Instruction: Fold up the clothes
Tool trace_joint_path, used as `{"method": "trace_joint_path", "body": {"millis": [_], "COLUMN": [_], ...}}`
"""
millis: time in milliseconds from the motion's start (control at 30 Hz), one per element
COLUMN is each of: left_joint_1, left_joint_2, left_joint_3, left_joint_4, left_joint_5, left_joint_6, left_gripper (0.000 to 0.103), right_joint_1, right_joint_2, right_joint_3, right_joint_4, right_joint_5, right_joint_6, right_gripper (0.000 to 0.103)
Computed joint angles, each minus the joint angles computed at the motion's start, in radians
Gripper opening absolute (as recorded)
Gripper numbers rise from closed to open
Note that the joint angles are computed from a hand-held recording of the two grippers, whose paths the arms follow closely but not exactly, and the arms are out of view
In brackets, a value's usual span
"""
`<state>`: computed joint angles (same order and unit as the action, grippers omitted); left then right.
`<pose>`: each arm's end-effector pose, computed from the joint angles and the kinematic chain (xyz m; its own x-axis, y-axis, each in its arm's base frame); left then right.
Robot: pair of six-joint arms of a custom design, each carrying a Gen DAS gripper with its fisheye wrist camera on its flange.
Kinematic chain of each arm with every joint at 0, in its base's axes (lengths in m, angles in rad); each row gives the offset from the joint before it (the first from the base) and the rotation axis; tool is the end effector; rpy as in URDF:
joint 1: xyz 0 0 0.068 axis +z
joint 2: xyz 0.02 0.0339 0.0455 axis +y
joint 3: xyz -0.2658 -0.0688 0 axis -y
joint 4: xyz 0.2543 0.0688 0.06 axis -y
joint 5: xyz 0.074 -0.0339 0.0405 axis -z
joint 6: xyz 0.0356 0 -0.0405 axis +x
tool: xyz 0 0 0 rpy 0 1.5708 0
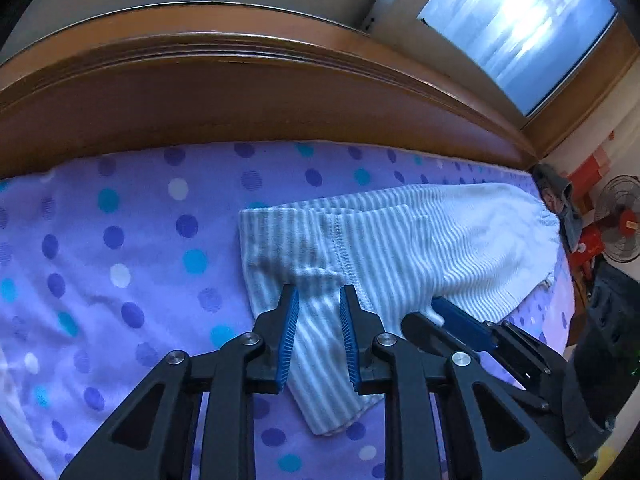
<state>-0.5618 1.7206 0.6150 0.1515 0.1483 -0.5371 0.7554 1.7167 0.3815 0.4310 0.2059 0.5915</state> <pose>0.2431 -0.1592 0.0869 -0.8998 -0.0316 -0.4352 0.1616 0.9024 -0.3995 0.1824 0.1617 0.0577 -0.7978 -0.0016 -0.6029 -0.1617 0.9639 0.2114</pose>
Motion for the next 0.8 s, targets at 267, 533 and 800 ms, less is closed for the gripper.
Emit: {"method": "trace_joint_path", "body": {"millis": [267, 533, 800], "left_joint_1": [0.087, 0.185, 0.218], "left_joint_2": [-0.14, -0.044, 0.052], "left_joint_3": [-0.08, -0.055, -0.027], "left_joint_4": [-0.025, 0.016, 0.085], "left_joint_5": [0.054, 0.184, 0.305], "left_joint_6": [0.069, 0.085, 0.073], "left_gripper": [0.05, 0.05, 0.043], "right_joint_1": [0.15, 0.375, 0.354], "right_joint_2": [-0.067, 0.049, 0.19], "right_joint_3": [0.039, 0.178, 0.273], "right_joint_4": [-0.156, -0.218, -0.238], "right_joint_5": [0.199, 0.356, 0.307], "right_joint_6": [0.013, -0.082, -0.111], "right_gripper": [0.044, 0.057, 0.054]}}
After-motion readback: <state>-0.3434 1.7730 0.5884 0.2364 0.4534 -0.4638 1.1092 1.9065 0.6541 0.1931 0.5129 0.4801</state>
